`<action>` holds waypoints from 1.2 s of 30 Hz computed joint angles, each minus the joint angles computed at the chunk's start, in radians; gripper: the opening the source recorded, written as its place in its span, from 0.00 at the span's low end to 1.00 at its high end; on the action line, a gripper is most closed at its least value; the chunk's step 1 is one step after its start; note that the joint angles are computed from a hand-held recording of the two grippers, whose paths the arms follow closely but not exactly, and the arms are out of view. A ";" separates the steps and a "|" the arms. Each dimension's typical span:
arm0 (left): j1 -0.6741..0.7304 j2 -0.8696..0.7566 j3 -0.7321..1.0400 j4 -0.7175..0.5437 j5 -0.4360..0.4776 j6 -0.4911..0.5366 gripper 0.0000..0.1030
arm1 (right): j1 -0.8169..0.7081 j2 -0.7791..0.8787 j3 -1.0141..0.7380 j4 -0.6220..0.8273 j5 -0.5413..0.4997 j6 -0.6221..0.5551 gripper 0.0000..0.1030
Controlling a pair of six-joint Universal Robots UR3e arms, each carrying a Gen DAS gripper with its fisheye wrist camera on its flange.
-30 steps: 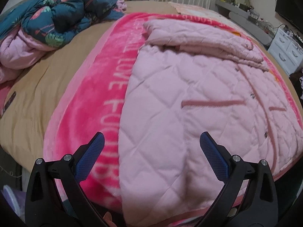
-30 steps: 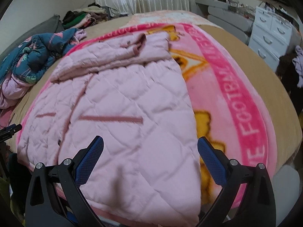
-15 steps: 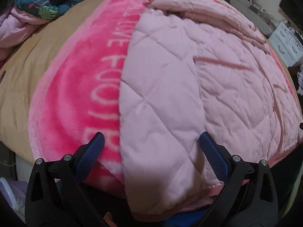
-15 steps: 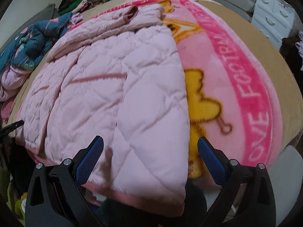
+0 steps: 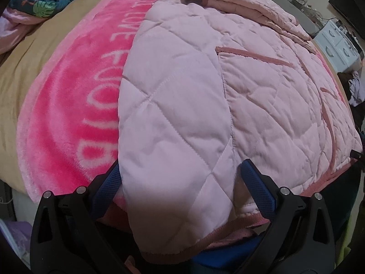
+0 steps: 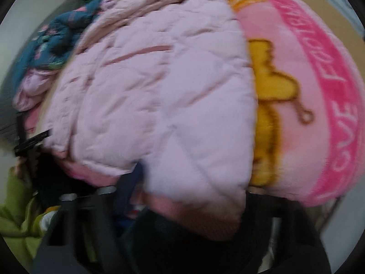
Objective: Fold large clothes
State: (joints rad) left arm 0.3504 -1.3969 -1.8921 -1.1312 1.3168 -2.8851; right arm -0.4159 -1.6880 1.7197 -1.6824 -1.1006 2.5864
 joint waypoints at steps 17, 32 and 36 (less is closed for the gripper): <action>0.046 0.091 -0.060 -0.083 -0.079 0.034 0.71 | -0.110 -0.023 -0.141 -0.098 0.449 0.094 0.13; 0.032 0.193 0.038 0.025 -0.161 -0.040 0.07 | -0.097 -0.037 -0.073 -0.265 0.443 0.195 0.13; 0.024 0.154 0.100 0.059 -0.177 -0.094 0.07 | -0.102 -0.036 -0.060 -0.319 0.460 0.239 0.13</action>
